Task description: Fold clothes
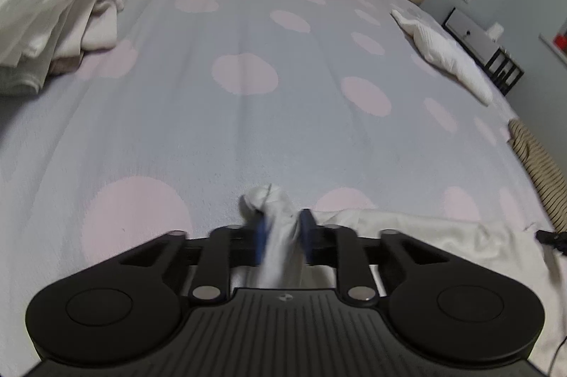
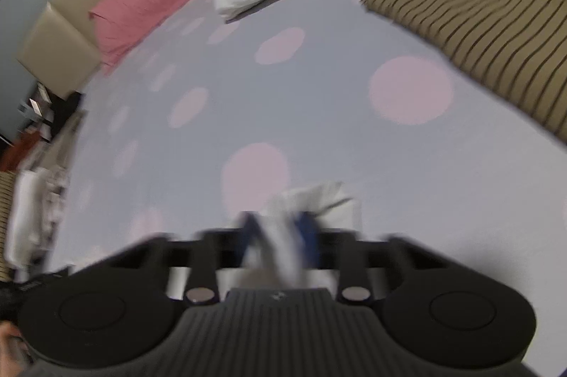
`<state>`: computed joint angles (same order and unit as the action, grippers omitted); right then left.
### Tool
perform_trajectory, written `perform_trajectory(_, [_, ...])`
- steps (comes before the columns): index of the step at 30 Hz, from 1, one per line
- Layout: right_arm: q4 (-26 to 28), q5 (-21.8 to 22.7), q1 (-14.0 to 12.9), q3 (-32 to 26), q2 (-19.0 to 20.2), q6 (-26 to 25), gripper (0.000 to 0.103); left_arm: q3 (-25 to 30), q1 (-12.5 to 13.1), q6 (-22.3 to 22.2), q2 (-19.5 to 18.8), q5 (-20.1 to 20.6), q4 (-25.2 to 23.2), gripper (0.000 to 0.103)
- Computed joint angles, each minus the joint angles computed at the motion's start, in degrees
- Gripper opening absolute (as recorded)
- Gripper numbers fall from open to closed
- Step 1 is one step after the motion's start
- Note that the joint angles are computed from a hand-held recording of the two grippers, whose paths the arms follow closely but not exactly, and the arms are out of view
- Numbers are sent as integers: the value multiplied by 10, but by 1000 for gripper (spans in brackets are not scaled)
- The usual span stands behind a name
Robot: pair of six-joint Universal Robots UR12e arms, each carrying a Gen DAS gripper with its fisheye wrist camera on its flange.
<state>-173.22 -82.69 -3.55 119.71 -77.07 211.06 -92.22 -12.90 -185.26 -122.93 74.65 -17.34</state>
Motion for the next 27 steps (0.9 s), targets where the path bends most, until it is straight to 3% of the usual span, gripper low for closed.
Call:
perform_trajectory(2, [12,-13,2,1,-6,-17,5,-2,-7,18,1,24,5,10])
perform_trajectory(6, [3,-75,17,2,-8,-4,4,-3,-12,-18,1,51,13,9])
perform_trajectory(10, [-8,-75,12,8,-5,44,4,-3,-11,-23,0,55,18,10])
perform_trajectory(12, [-14,-68,10,10,-4,41,5,-6,-8,-30,2,51,27,29])
perform_trajectory(13, [-14,-66,10,10,-6,37,11,-9,-7,-45,3,59,39,35])
perform_trajectory(15, [-7,-55,4,14,-20,52,42,-22,-8,-93,14,113,78,48])
perform_trajectory(16, [-7,-54,2,19,-31,60,61,-29,-5,-107,24,119,80,51])
perform_trajectory(17, [-8,-51,-1,24,-43,61,67,-37,0,-115,36,113,74,54])
perform_trajectory(21, [63,34,-23,43,-103,30,73,-63,25,-117,94,23,-43,59])
perform_trajectory(24, [170,77,-32,49,-144,-25,73,-82,31,-23,130,-13,-144,59])
perform_trajectory(27, [281,89,-29,52,-175,-90,73,-89,24,68,151,-1,-239,59])
